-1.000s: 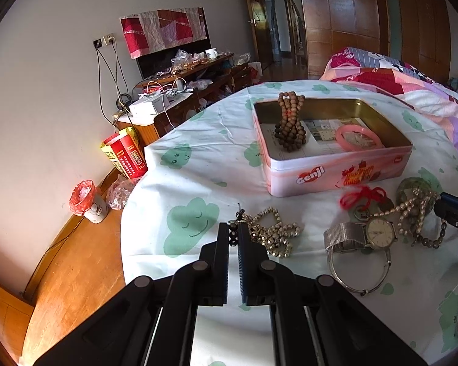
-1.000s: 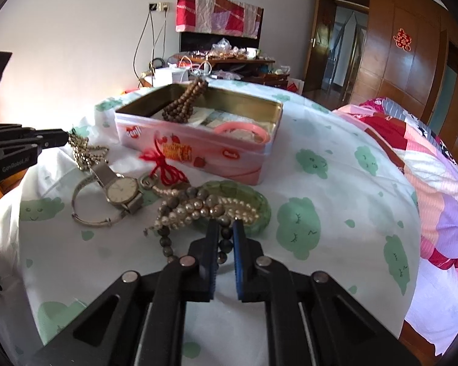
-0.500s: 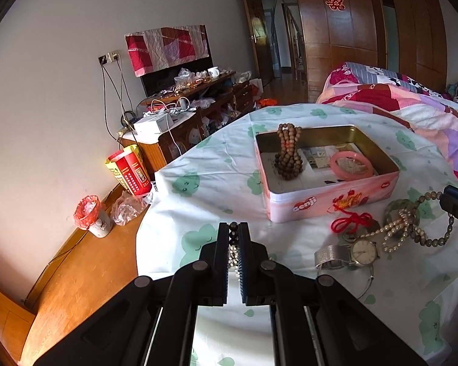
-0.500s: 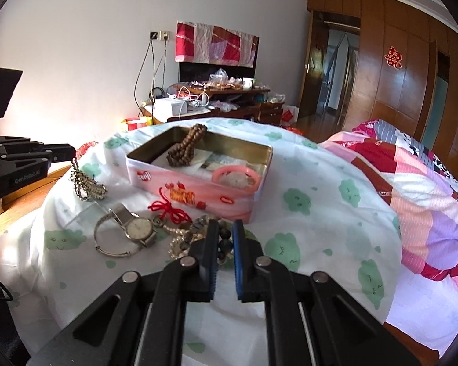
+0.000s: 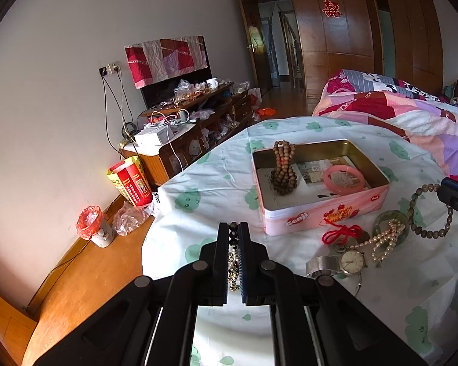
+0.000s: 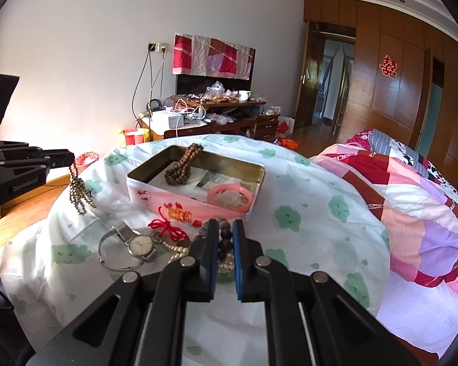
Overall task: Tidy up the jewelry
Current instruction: 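Carry the gold chain with the left tool while the right tool carries the dark bead bracelet to the tin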
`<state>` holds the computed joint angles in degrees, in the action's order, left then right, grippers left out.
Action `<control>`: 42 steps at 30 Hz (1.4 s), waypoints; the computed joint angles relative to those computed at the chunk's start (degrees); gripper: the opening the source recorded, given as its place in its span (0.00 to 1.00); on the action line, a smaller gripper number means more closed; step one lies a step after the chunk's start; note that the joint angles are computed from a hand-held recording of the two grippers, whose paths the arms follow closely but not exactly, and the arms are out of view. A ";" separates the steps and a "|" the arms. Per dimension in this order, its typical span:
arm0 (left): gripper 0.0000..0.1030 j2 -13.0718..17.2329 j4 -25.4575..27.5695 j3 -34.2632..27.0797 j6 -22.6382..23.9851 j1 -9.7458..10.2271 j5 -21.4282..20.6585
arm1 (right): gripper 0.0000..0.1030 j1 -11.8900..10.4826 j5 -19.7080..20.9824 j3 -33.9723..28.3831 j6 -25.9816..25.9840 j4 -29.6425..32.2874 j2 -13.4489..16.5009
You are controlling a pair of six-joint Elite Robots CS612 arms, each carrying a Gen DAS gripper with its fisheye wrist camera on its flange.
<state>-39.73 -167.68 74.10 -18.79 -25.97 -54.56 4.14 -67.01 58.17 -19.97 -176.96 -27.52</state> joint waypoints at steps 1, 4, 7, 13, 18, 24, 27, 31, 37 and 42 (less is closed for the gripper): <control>0.04 0.02 0.01 -0.12 0.19 0.00 -0.01 | 0.10 -0.02 0.01 -0.11 0.13 -0.13 0.00; 0.04 0.13 -0.12 -0.65 0.94 -0.06 0.19 | 0.10 -0.02 0.00 -0.36 0.14 -0.50 0.06; 0.04 0.24 -0.31 -1.25 1.74 -0.06 0.60 | 0.10 -0.02 0.01 -1.10 0.14 -0.27 0.40; 0.04 1.12 0.42 -3.48 3.34 0.11 1.50 | 0.10 -0.01 -0.37 -3.02 0.04 0.39 1.29; 0.04 2.11 1.28 -5.63 4.40 0.35 1.21 | 0.10 0.00 -0.68 -5.02 -0.09 1.22 2.11; 0.04 3.31 1.96 -8.32 6.24 0.64 0.81 | 0.10 0.14 -0.88 -7.44 -0.33 2.54 3.03; 0.04 3.76 2.25 -9.44 7.06 0.68 0.90 | 0.10 0.27 -1.03 -8.84 -0.52 3.01 3.55; 0.04 4.52 2.79 -11.29 8.38 0.73 1.08 | 0.10 0.44 -1.19 -10.63 -0.45 3.69 4.23; 0.04 5.53 3.79 -13.58 9.70 0.83 0.87 | 0.10 0.77 -1.71 -13.74 -0.72 5.15 5.50; 0.04 6.72 5.08 -16.11 10.53 1.02 1.00 | 0.10 0.92 -2.08 -15.57 -0.87 6.35 6.34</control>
